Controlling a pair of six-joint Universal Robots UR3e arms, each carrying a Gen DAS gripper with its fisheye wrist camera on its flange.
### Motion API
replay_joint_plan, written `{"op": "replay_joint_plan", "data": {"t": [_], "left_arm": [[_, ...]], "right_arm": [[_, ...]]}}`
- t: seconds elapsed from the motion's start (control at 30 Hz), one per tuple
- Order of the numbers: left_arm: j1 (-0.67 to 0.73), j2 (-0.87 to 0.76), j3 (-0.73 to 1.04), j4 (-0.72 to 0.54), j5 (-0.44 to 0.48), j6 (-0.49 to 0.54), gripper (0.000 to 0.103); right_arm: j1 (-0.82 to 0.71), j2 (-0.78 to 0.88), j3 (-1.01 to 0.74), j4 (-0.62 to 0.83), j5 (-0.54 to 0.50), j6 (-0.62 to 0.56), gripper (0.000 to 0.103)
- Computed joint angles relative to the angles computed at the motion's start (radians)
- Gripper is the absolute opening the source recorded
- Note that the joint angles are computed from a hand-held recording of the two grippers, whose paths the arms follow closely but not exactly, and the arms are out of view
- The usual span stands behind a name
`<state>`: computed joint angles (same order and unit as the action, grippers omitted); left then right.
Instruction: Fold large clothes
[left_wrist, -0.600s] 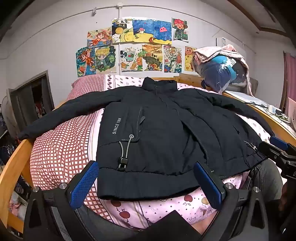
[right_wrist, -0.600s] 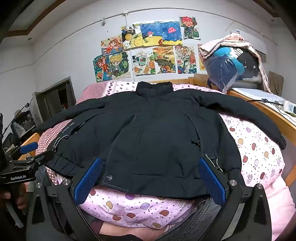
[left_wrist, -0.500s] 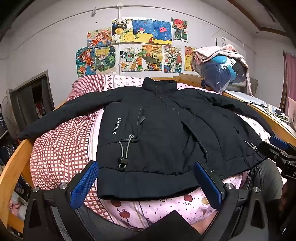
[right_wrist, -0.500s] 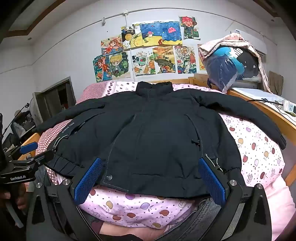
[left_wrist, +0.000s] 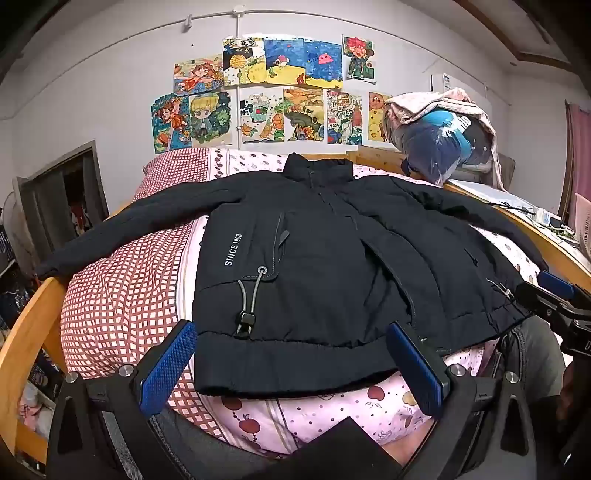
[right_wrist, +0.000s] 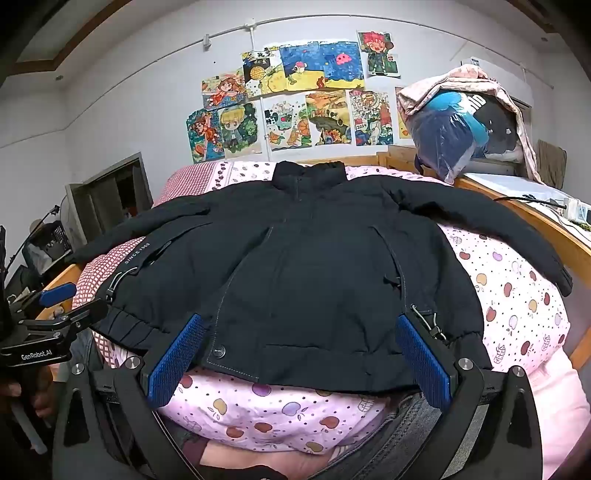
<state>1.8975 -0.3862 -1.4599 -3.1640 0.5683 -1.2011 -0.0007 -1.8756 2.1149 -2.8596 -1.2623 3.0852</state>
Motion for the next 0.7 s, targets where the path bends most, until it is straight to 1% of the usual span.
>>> {"op": "replay_joint_plan", "data": {"t": [0.7], "left_arm": [[0.001, 0.0, 0.001, -0.001, 0.0, 0.001, 0.103]], "right_arm": [[-0.016, -0.007, 0.019, -0.004, 0.017, -0.007, 0.102]]}}
